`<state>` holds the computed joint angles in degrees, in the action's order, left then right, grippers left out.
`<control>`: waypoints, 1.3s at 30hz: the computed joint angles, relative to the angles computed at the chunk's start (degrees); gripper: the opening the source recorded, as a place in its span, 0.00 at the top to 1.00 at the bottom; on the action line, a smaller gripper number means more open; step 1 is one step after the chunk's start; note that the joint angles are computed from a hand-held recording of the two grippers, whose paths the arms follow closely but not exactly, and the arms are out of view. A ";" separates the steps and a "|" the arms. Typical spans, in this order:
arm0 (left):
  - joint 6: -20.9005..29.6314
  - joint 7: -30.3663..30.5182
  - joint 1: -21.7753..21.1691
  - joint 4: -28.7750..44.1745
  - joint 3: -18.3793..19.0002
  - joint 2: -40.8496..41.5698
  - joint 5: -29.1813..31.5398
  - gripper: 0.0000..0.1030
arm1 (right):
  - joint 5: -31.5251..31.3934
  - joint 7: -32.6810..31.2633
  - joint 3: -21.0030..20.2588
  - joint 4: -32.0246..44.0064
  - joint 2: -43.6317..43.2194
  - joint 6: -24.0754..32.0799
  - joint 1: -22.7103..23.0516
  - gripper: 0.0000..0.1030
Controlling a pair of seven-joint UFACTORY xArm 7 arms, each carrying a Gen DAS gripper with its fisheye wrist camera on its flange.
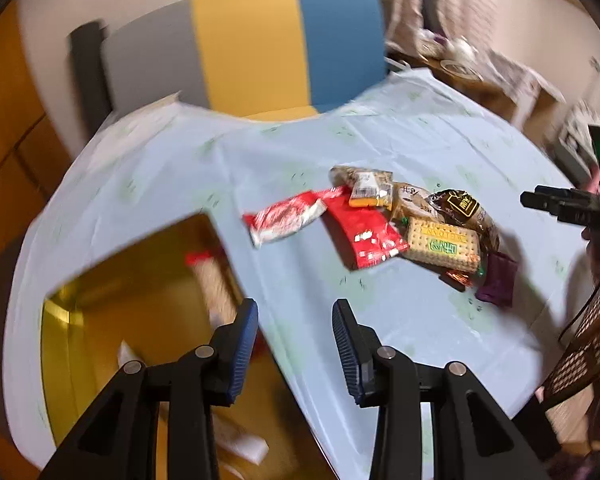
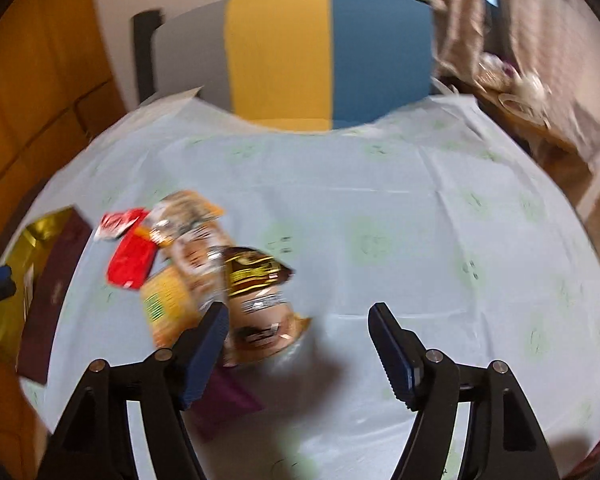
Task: Organize snacks
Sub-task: 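Grasp the red-and-white wafer packet with the left tool, then place the wafer in the gold tray with the left tool while the right tool grasps the purple packet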
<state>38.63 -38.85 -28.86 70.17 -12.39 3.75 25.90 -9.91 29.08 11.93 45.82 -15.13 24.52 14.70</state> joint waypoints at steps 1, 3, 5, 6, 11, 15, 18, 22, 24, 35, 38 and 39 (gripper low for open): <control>0.36 3.23 0.41 1.92 0.04 1.70 -1.85 0.60 | 1.05 0.40 -0.50 -0.09 0.22 0.08 -0.03 0.29; 1.21 8.11 0.88 5.96 0.38 5.08 -4.85 0.55 | 4.37 -0.24 -1.97 0.00 0.35 0.59 0.57 0.29; 3.13 13.37 1.15 10.19 0.68 8.51 -8.04 0.48 | 8.61 -3.70 -3.61 -0.22 0.54 -1.00 2.10 0.26; 5.03 14.97 0.78 12.95 1.12 10.56 -8.14 0.46 | 9.79 -4.91 -3.82 -0.15 0.67 -1.12 2.50 0.25; 13.91 23.29 -2.86 24.27 3.85 18.91 -3.44 0.45 | 14.99 -10.76 -4.29 0.46 1.50 -1.24 4.36 0.24; 17.37 28.82 -2.82 31.54 4.76 24.58 -6.50 0.45 | 17.64 -13.38 -4.38 0.13 1.27 -2.01 5.16 0.22; 21.57 32.85 -3.98 37.87 6.16 29.40 -6.44 0.44 | 19.32 -14.64 -4.47 0.11 1.30 -2.25 5.30 0.21; 26.49 38.09 -4.76 44.35 7.20 34.30 -7.73 0.44 | 17.96 -13.39 -3.68 -0.04 1.05 -2.88 4.32 0.20; 27.51 39.20 -5.00 47.19 7.96 36.38 -8.20 0.44 | 18.47 -13.75 -3.88 0.08 1.22 -2.76 4.49 0.20; 34.66 39.43 -2.77 63.38 9.09 46.61 -16.33 0.53 | 17.12 -11.86 -3.46 -0.63 0.44 -4.69 3.59 0.19; 29.45 37.81 -2.51 55.48 9.13 42.33 -17.22 0.64 | 17.32 -11.84 -3.64 -0.82 0.30 -5.26 3.71 0.19; 27.80 36.74 -2.88 52.90 9.42 40.84 -16.58 0.66 | 17.03 -11.61 -3.52 -0.75 0.33 -5.12 3.58 0.19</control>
<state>66.43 -2.11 -31.74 123.07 -2.97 44.60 9.32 7.11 17.47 8.41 45.07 -14.80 19.40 18.28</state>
